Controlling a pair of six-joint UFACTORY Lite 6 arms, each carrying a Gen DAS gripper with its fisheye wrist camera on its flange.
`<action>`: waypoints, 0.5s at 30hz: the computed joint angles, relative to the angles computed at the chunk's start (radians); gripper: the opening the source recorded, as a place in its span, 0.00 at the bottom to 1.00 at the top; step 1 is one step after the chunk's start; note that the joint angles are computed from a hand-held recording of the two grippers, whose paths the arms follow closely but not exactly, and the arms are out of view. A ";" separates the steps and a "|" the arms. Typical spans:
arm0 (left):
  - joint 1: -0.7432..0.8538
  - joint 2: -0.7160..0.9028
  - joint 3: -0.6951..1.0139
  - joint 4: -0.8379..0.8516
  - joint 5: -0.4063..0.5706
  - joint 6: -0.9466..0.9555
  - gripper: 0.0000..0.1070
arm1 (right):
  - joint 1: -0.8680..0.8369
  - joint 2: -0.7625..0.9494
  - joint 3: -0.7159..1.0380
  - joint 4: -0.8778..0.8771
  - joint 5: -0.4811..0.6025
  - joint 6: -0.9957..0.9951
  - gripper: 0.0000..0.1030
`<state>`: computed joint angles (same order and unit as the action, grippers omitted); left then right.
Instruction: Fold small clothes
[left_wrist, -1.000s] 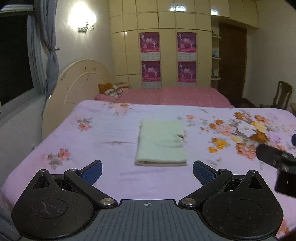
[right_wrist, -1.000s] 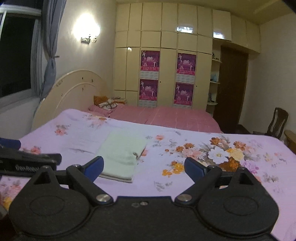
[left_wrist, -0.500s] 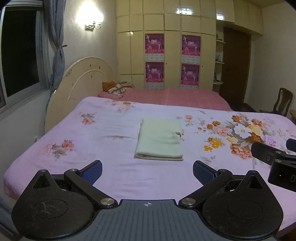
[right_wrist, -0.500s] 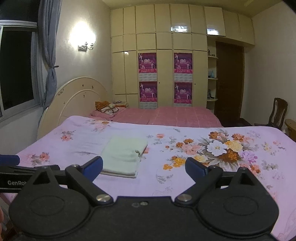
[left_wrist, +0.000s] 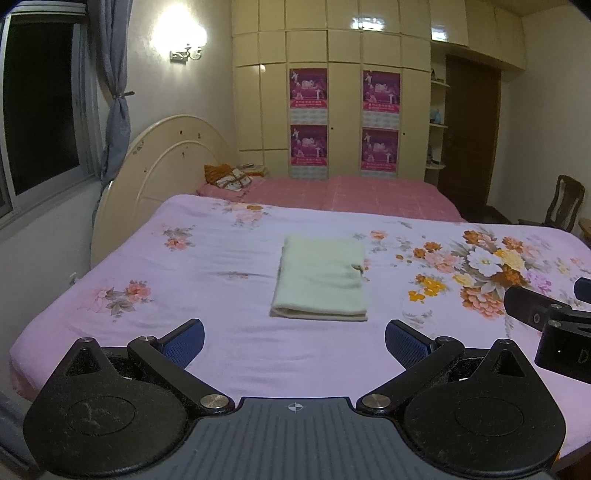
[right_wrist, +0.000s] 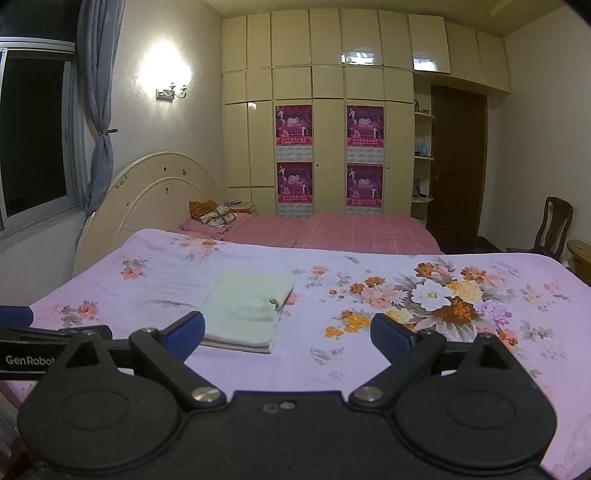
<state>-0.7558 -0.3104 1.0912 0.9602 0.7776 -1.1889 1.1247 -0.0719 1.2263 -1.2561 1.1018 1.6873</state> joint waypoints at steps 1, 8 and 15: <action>0.002 0.004 0.002 -0.002 -0.003 0.003 0.96 | -0.002 0.003 0.004 0.002 0.000 -0.002 0.94; 0.006 0.024 0.012 -0.008 -0.012 0.004 0.96 | 0.001 -0.001 0.000 0.006 0.008 -0.005 0.94; 0.007 0.032 0.016 0.000 -0.014 -0.005 0.96 | -0.005 -0.001 0.001 0.009 -0.001 -0.019 0.94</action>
